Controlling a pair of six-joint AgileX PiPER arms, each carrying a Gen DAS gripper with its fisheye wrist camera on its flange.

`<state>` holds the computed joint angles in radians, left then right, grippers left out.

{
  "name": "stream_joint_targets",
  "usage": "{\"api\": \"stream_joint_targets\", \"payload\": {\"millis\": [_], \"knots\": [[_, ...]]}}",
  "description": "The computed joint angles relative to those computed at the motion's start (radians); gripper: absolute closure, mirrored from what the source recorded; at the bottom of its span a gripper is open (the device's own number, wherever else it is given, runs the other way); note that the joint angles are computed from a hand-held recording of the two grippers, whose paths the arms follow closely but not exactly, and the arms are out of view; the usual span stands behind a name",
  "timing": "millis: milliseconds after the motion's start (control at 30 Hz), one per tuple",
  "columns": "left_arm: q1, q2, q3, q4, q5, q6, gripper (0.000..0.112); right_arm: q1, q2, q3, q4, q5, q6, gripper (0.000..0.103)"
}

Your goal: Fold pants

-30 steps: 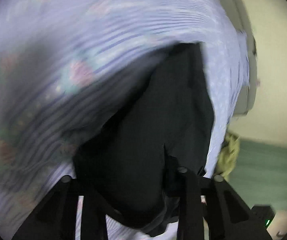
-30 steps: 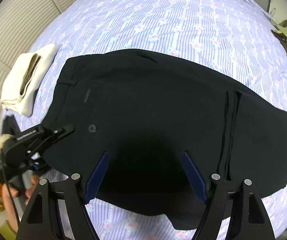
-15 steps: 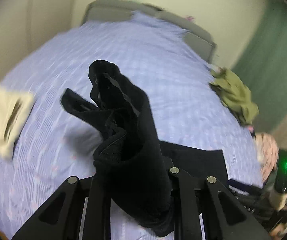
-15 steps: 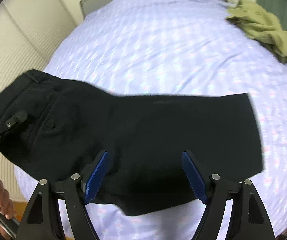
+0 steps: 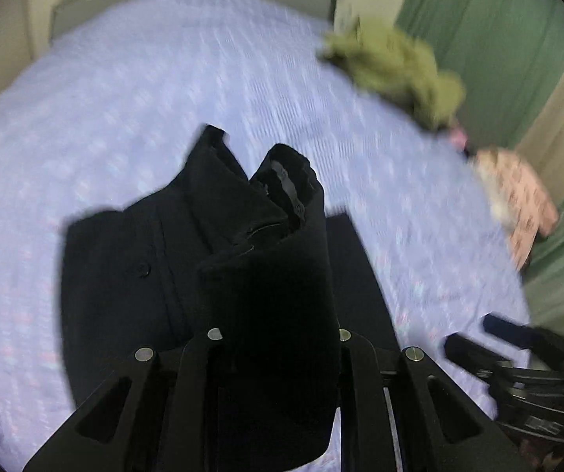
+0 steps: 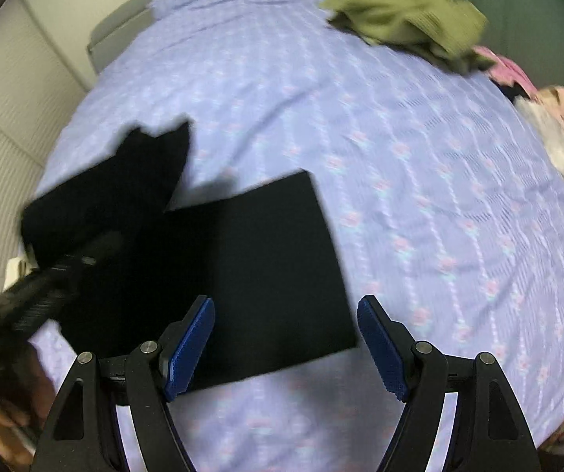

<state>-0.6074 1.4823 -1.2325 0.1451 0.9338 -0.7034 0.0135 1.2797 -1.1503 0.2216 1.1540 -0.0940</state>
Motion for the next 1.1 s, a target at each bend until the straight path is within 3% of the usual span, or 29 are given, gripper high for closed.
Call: {"api": "stream_joint_targets", "payload": {"millis": [133,333,433,500,567,633,767,867,1100], "knots": [[-0.099,0.166,-0.09,0.047,0.039,-0.062,0.093,-0.149,0.04,0.071,0.04,-0.028,-0.144,0.027],[-0.162,0.211,-0.15,0.042,0.034,-0.028,0.091,-0.284,0.069,0.117,0.078,-0.031,-0.278,0.027],[-0.137,0.248,-0.17,-0.055,0.078,0.038,0.075,-0.297,0.097,0.111,0.053,-0.041,-0.277,0.027],[-0.121,0.192,-0.123,-0.114,0.052,0.075,0.047,-0.3,0.102,0.101,0.046,-0.046,-0.275,0.027],[-0.112,0.127,-0.072,-0.172,0.04,0.106,0.041,-0.299,0.104,0.083,0.041,-0.048,-0.274,0.027],[-0.124,0.047,-0.02,-0.157,0.06,0.082,0.028,-0.303,0.094,0.068,0.063,-0.047,-0.283,0.027],[-0.16,-0.111,0.076,0.019,0.154,-0.058,0.026,-0.289,0.097,0.04,0.16,-0.022,-0.349,0.027],[-0.124,-0.16,0.111,0.075,0.183,-0.081,0.025,-0.223,0.152,0.009,0.226,-0.013,-0.375,0.027],[0.115,-0.202,0.212,0.046,0.136,-0.061,0.025,-0.059,0.331,-0.04,0.28,-0.127,-0.385,0.029]]}}
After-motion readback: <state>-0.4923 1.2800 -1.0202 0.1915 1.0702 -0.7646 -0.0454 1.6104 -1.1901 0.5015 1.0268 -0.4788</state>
